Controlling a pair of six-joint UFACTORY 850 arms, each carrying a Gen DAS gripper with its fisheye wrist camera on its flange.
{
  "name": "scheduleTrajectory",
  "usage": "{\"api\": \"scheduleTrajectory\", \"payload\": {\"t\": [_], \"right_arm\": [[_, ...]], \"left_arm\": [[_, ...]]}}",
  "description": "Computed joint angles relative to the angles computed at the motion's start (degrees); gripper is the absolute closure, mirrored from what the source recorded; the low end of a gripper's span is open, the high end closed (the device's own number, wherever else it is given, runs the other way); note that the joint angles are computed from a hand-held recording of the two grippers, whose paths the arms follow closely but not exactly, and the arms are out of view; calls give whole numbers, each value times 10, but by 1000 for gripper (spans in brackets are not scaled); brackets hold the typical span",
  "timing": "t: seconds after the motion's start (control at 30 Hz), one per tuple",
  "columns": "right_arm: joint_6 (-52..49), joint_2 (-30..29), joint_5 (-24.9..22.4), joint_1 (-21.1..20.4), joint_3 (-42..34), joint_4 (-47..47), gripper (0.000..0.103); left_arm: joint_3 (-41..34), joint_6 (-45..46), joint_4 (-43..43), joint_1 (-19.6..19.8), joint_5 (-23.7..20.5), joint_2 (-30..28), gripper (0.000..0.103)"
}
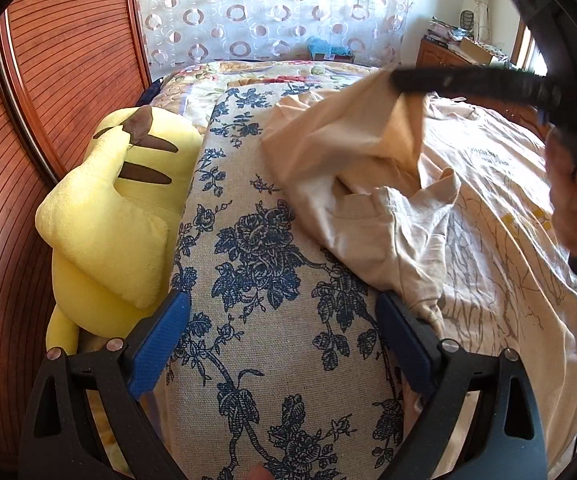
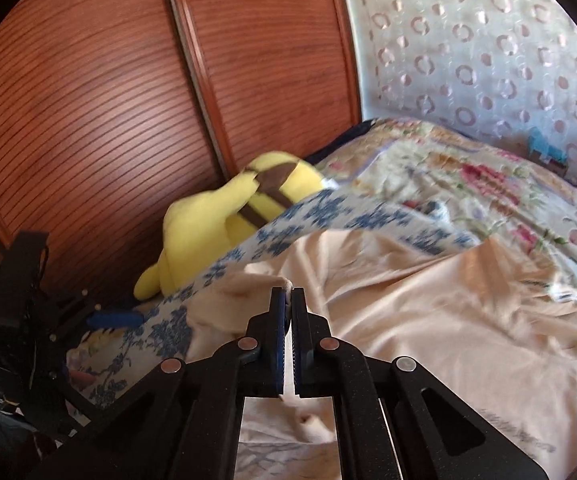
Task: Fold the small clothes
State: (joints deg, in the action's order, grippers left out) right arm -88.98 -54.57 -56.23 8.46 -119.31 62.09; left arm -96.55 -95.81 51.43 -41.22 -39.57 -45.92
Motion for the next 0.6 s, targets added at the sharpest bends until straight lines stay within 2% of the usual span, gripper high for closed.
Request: {"api": "scheduleTrajectory", "payload": {"t": [0.1, 0.2, 0.3, 0.33, 0.4, 0.5, 0.57, 0.6], "right_arm": [[28, -7, 27, -11, -20, 6, 101], [89, -11, 97, -14, -31, -28, 101], [111, -10, 129, -18, -25, -43, 99], [104, -4, 141, -19, -11, -40, 97], [89, 7, 152, -17, 11, -34, 77], [44, 34, 151, -21, 58, -14, 60], [20, 47, 152, -25, 78, -6, 59], [9, 50, 127, -28, 85, -1, 59]], "left_arm": [[17, -38, 31, -2, 13, 12, 8], [42, -105, 87, -9, 23, 32, 8], [49, -140, 124, -19, 9, 44, 8], [49, -145, 130, -21, 3, 46, 8], [46, -141, 128, -23, -4, 47, 8], [38, -128, 119, -26, -11, 42, 8], [38, -129, 117, -26, -9, 40, 8], [36, -127, 115, -26, -8, 37, 8]]}}
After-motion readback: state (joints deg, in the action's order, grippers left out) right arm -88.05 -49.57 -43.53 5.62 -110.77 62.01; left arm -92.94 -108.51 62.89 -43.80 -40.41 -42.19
